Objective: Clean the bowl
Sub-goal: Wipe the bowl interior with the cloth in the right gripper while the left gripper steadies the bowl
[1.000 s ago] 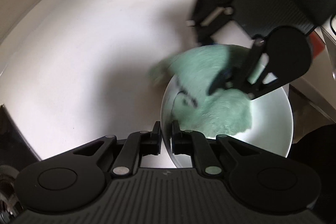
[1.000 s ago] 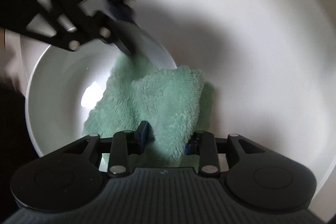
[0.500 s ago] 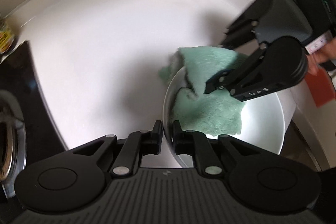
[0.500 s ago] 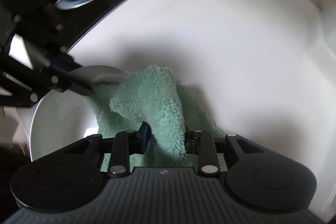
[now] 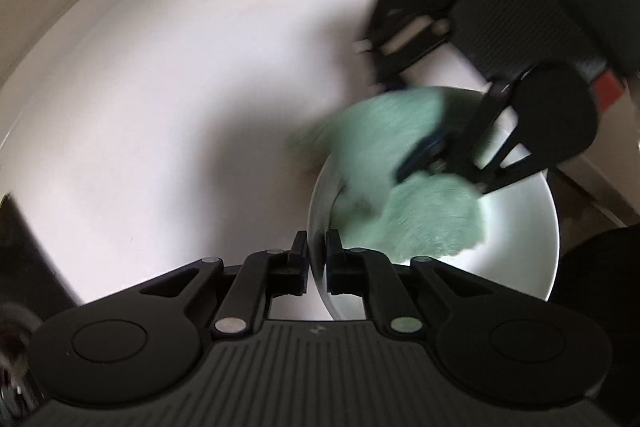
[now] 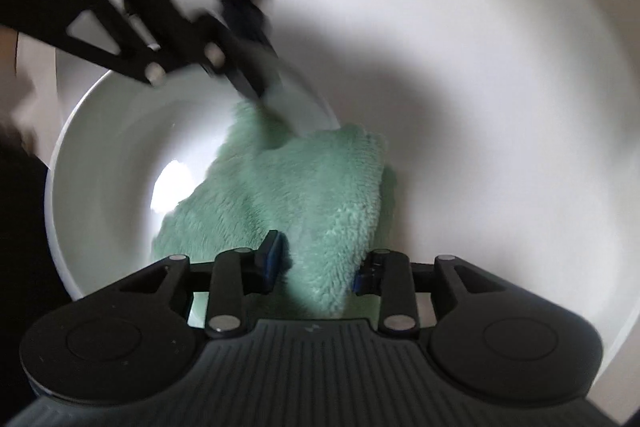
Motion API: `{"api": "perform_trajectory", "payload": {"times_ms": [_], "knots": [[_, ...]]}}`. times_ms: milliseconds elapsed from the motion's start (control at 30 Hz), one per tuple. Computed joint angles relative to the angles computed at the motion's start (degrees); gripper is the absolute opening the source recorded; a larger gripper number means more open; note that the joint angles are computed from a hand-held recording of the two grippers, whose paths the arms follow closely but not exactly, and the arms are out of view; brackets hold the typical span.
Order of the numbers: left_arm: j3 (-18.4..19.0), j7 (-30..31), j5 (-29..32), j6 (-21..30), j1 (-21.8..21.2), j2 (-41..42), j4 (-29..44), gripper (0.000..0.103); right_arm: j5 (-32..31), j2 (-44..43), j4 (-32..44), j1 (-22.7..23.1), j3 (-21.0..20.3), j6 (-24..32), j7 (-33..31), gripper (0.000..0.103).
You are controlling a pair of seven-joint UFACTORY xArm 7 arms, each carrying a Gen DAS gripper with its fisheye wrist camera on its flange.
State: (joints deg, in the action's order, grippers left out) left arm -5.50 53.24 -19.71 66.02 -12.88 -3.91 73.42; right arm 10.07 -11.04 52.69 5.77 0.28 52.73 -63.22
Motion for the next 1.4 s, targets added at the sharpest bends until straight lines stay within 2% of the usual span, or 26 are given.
{"api": "perform_trajectory", "payload": {"times_ms": [67, 167, 267, 367, 467, 533, 567, 633, 667, 700, 767, 833, 900, 967, 1100, 1167, 1333, 1400], "knots": [[0.3, -1.1, -0.2, 0.4, 0.4, 0.5, 1.0, 0.005, 2.8, 0.8, 0.5, 0.0, -0.7, 0.0, -0.3, 0.028], [0.8, -5.4, -1.0, -0.5, 1.2, -1.1, -0.5, 0.006, 7.0, 1.0, 0.4, -1.4, -1.8, 0.4, 2.8, 0.024], [1.8, -10.3, -1.3, -1.4, 2.3, -5.2, -3.9, 0.008, 8.1, -0.3, -2.1, -2.5, -1.3, -1.7, 11.3, 0.022], [2.8, -12.7, -1.9, -1.6, 2.8, -8.6, -6.5, 0.013, 7.7, -3.4, -5.8, -3.6, -1.2, -3.9, 20.5, 0.021], [2.9, -13.1, -1.1, -2.5, 2.5, -10.1, -7.6, 0.013, 6.7, -7.3, -9.7, -3.6, -1.0, -5.5, 26.3, 0.020], [1.4, -13.3, 0.4, -4.3, 1.2, -8.6, -7.2, 0.008, 5.7, -6.3, -9.2, -2.9, 0.6, -5.5, 28.5, 0.020], [0.6, -13.4, 0.6, -5.0, 0.4, -7.4, -6.8, 0.007, 4.2, -6.5, -8.5, -1.9, -0.7, -2.9, 27.1, 0.020], [0.7, -11.0, 0.5, -2.5, -0.5, -4.7, -3.5, 0.006, 2.3, -5.3, -4.1, -2.1, -2.8, 4.1, 22.1, 0.022], [0.7, -9.6, 0.8, -1.4, -0.7, -3.6, -1.9, 0.006, 0.5, -4.2, -1.9, -2.1, -3.0, 7.5, 18.8, 0.023], [0.6, -7.9, 1.3, -0.6, -0.8, -2.8, -0.6, 0.006, -1.4, -3.6, -0.9, -1.9, -2.4, 8.5, 16.7, 0.026], [0.4, -4.5, 2.7, 0.7, -0.9, -1.2, 2.1, 0.006, -5.1, -3.4, -0.9, -1.2, -0.6, 6.7, 13.0, 0.032], [0.5, -1.5, 2.9, 1.8, -0.4, 1.2, 5.0, 0.006, -6.1, -3.7, -2.1, -0.6, 0.1, 2.6, 10.5, 0.034], [0.5, -0.9, 2.3, 3.0, 0.1, 2.4, 7.1, 0.006, -3.0, -2.8, -2.4, 0.4, -0.4, -2.0, 7.6, 0.034], [0.6, -0.5, 1.5, 4.3, 0.8, 3.7, 9.2, 0.006, 1.4, -1.4, -1.5, 0.8, -1.3, -2.6, 6.2, 0.034], [1.2, -5.6, -0.6, 3.7, 2.6, 2.8, 8.6, 0.007, 7.3, -0.2, -0.3, -0.9, -2.5, -0.8, 8.7, 0.026], [1.6, -8.8, -0.7, 3.0, 3.3, 1.0, 7.0, 0.011, 9.2, -0.9, -1.1, -2.3, -2.9, -0.8, 13.4, 0.024], [2.6, -14.8, -0.5, 2.2, 4.5, -3.5, 3.8, 0.012, 9.8, -4.3, -5.7, -3.7, -2.1, -4.1, 23.9, 0.021], [2.5, -13.1, 0.8, 1.1, 4.1, -4.0, 3.4, 0.009, 7.8, -6.5, -7.9, -3.6, -1.4, -4.8, 26.8, 0.021]]}}
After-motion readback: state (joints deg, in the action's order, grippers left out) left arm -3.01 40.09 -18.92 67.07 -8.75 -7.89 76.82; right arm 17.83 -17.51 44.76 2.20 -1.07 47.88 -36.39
